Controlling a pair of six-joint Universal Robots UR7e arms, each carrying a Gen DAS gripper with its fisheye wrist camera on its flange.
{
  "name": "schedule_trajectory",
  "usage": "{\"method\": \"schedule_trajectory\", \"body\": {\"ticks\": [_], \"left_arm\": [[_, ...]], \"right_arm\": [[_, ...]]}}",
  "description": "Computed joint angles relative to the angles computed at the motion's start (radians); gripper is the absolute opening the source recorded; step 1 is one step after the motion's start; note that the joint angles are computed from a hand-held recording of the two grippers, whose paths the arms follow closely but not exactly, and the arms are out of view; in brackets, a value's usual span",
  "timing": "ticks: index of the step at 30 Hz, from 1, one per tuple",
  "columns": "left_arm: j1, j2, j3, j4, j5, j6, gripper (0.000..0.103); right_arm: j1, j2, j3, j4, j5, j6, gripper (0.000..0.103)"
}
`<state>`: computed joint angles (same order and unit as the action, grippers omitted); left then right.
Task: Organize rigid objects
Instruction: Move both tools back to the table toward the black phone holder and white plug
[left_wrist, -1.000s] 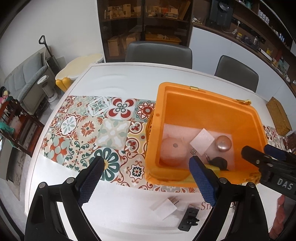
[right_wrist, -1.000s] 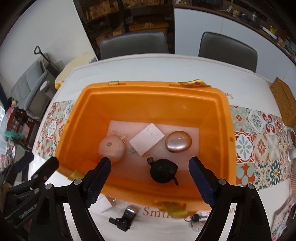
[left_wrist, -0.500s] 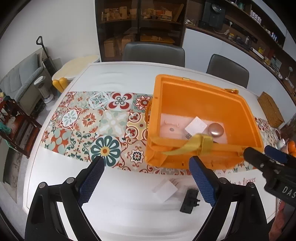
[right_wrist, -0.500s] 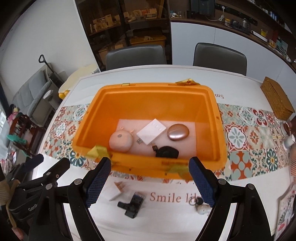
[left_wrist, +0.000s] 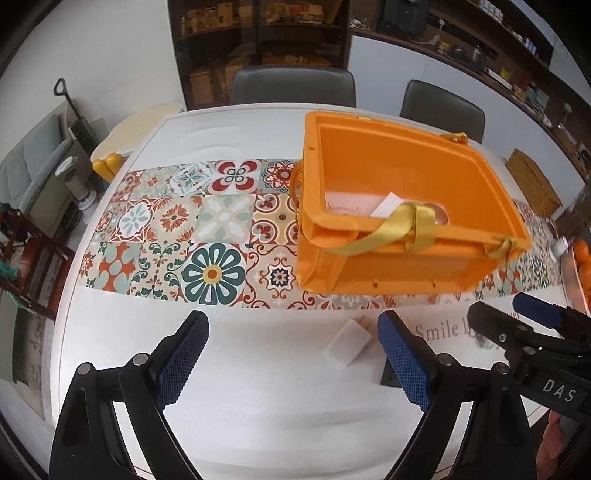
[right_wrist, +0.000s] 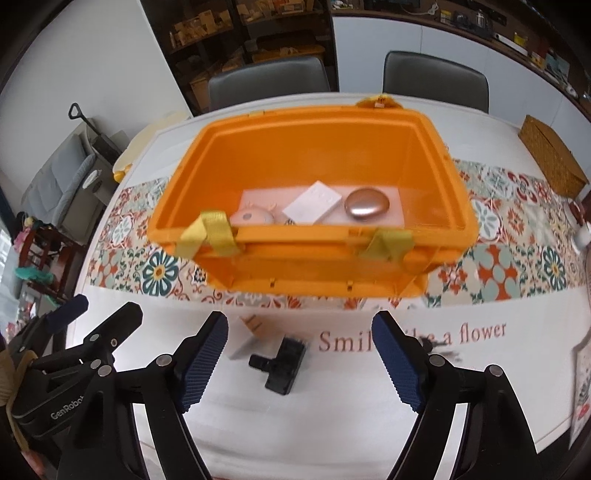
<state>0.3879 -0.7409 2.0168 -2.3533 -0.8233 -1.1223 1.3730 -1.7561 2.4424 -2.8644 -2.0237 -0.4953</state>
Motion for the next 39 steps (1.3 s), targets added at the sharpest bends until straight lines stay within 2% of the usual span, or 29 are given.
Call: {"method": "schedule_trajectory", "body": {"ticks": [22,33,39], "left_arm": [[0.068,-0.003,0.093,-0.101,-0.114,0.158,0.094],[0.101,0.026,0.110,-0.147,-0.152,0.196,0.094],[0.116,0.048,0.110,-0.163,-0.166,0.207,0.094]], "right_arm": [[-0.026,0.112,0.106,-0.120,-0.071,0.136,0.076],[-0.048,0.177,0.117,-0.167,-0.099,0.151,0.073],[-0.069,0.236,0.122,-0.236,-0.105,0.132,0.069]]}}
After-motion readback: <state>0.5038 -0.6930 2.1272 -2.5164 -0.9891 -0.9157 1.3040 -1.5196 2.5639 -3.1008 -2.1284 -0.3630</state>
